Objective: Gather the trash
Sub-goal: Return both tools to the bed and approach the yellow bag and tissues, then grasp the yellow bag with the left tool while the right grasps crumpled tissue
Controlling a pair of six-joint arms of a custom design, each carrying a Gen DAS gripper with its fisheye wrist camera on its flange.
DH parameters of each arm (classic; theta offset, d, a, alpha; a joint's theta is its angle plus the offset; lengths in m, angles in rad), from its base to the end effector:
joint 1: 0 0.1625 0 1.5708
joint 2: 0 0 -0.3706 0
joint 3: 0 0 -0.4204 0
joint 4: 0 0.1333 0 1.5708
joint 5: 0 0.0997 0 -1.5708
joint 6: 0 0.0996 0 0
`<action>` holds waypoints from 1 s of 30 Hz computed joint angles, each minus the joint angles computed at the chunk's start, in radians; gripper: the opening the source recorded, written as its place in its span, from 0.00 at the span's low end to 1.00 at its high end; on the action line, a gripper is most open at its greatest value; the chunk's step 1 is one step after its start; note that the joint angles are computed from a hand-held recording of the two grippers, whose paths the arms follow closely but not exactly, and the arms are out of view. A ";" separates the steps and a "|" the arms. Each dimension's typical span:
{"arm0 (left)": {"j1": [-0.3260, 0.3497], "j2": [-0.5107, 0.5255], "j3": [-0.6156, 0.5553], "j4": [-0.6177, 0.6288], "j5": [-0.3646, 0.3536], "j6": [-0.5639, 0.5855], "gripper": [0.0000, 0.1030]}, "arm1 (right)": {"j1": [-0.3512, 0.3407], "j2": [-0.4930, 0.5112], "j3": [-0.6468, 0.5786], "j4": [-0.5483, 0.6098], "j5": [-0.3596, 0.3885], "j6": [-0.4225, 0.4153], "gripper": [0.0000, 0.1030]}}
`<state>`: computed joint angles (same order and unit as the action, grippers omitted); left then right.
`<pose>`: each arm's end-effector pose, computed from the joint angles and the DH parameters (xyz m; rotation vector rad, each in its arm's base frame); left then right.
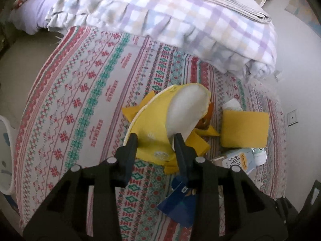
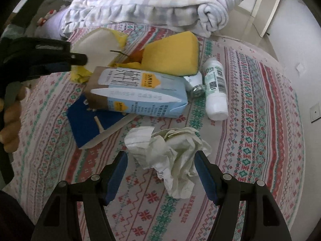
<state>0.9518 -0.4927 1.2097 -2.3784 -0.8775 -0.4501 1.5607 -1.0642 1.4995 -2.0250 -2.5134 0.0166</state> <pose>-0.2745 -0.7248 -0.0057 0.1722 2.5260 -0.5646 0.0460 -0.6623 0.2526 -0.0399 -2.1986 0.0244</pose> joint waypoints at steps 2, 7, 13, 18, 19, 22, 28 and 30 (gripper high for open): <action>-0.006 -0.008 0.012 -0.009 0.014 0.006 0.28 | -0.004 0.002 -0.002 0.002 -0.002 0.006 0.68; -0.011 -0.063 0.067 -0.037 -0.007 -0.029 0.10 | -0.007 0.000 0.000 -0.027 -0.003 -0.036 0.68; -0.010 -0.111 0.121 -0.041 -0.013 -0.051 0.07 | -0.012 0.009 0.000 -0.036 -0.014 -0.045 0.39; -0.008 -0.162 0.169 -0.067 -0.025 -0.081 0.07 | -0.010 0.002 0.003 -0.064 0.020 -0.057 0.14; -0.009 -0.173 0.181 -0.074 -0.024 -0.084 0.07 | -0.011 -0.006 0.003 -0.070 0.045 -0.053 0.14; -0.017 -0.209 0.216 -0.098 -0.022 -0.085 0.07 | -0.010 -0.031 0.004 -0.102 0.115 -0.052 0.12; -0.033 -0.298 0.311 -0.161 -0.018 -0.101 0.07 | 0.001 -0.065 0.012 -0.194 0.209 -0.079 0.12; -0.037 -0.328 0.342 -0.179 -0.016 -0.112 0.07 | 0.002 -0.076 0.019 -0.220 0.247 -0.081 0.12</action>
<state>0.9151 -0.8202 1.5516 -2.5578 -0.8936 -0.5625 1.5622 -1.1403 1.5188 -2.2455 -2.2666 -0.0644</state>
